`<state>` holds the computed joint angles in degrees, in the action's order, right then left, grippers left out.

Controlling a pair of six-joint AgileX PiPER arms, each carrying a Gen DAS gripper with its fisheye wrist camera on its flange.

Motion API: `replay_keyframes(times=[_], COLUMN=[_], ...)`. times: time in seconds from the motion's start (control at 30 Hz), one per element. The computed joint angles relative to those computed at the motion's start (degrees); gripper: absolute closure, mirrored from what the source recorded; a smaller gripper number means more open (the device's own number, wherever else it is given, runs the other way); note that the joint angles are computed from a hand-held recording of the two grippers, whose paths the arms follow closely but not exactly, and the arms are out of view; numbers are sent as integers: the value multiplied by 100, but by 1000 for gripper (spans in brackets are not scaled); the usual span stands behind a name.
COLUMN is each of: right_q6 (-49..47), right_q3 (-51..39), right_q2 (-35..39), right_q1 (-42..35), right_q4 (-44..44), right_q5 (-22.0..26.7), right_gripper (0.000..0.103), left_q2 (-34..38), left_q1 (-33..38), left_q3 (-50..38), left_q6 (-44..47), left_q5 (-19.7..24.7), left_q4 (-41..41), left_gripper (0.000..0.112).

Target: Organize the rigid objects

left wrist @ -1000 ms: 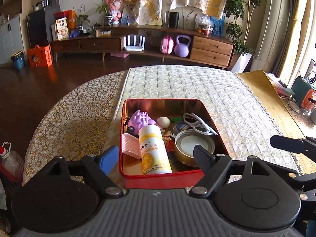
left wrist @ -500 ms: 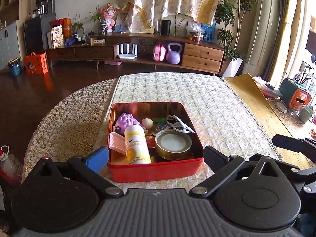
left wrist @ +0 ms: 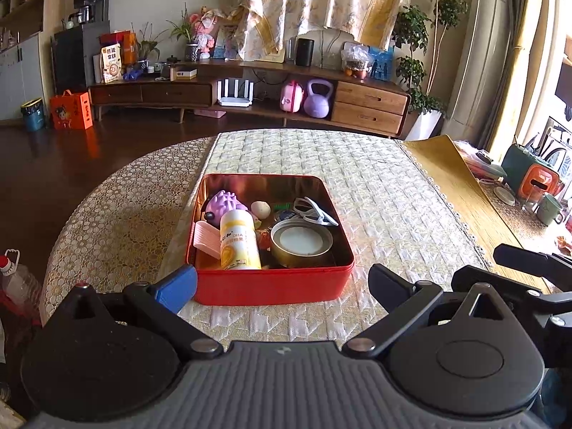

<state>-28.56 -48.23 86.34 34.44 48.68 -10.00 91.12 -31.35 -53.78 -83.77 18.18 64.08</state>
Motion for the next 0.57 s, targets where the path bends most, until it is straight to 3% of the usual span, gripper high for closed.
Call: replay_keyframes(times=[0.33, 0.57], right_q6=[197, 125], right_q3=[129, 188], right_q2=[-101, -113], right_q1=[28, -22], right_q4=[-199, -1], right_q5=[-20, -33], right_gripper=[0, 0], left_q2=[-15, 23], left_q1=[-283, -305], left_q3=[-10, -74], left_q6=[-521, -369], left_q5=[375, 436], left_q4=[533, 265], left_gripper=[10, 10])
